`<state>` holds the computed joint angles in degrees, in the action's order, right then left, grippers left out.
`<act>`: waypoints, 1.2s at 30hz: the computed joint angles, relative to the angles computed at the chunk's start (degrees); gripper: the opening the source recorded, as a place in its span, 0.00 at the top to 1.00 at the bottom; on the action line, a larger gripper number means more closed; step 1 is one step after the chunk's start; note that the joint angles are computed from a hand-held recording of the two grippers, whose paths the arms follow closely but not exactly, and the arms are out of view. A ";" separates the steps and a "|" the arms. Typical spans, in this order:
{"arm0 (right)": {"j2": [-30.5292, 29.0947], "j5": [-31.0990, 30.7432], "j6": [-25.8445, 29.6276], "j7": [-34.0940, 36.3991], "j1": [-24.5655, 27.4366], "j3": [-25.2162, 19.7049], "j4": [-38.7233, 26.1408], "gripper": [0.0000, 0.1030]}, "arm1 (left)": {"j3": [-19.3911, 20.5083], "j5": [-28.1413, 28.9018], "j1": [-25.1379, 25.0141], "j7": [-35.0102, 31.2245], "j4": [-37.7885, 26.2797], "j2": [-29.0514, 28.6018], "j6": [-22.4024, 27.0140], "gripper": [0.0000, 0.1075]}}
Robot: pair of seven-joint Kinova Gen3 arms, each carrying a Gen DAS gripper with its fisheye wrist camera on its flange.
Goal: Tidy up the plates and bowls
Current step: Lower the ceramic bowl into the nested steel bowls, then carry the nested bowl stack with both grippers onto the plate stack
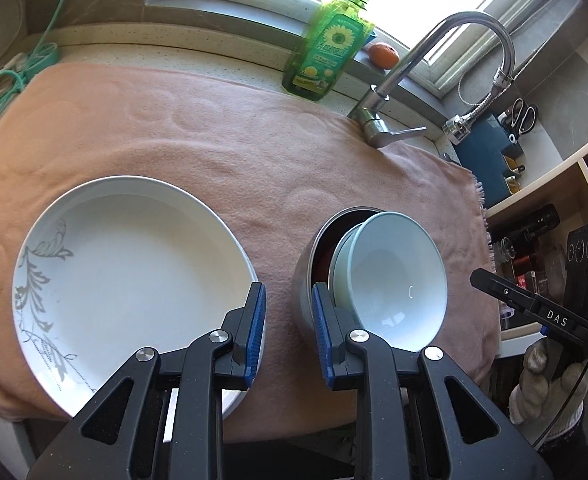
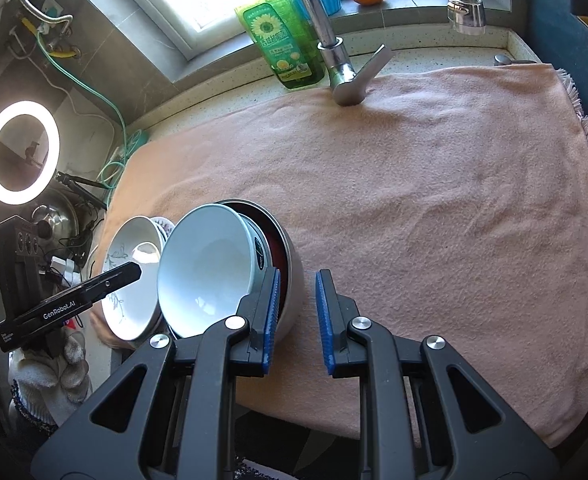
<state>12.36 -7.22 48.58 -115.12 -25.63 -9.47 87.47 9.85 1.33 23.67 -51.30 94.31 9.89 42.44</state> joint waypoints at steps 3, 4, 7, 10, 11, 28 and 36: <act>-0.52 0.22 -1.66 -1.16 -0.33 0.07 1.78 0.82 | -0.44 -2.96 1.67 3.68 0.79 -0.37 -1.20 0.80; -0.63 0.16 -2.13 -1.37 -0.31 0.06 2.29 0.82 | -0.41 -3.08 1.79 4.35 1.20 -0.47 -1.90 0.80; -0.52 -0.76 -3.08 -1.15 0.04 -0.22 3.26 0.82 | -0.35 -4.71 2.60 6.09 1.01 0.07 -1.88 0.80; 0.18 -1.69 -2.88 0.21 0.44 -0.53 3.22 0.82 | -0.30 -5.77 3.17 7.08 0.36 0.95 -1.05 0.80; 0.40 -2.17 -2.85 0.82 0.68 -0.62 3.15 0.82 | -0.28 -5.81 3.23 7.10 0.16 1.19 -0.77 0.80; 1.32 -4.33 -4.38 1.63 0.54 -0.40 3.47 0.82 | -0.07 -5.46 3.68 4.48 -3.10 4.00 2.84 0.80; 2.16 -1.50 -2.68 -4.05 -1.41 0.07 2.18 0.82 | 0.96 0.51 0.70 -6.15 -4.72 5.65 3.48 0.80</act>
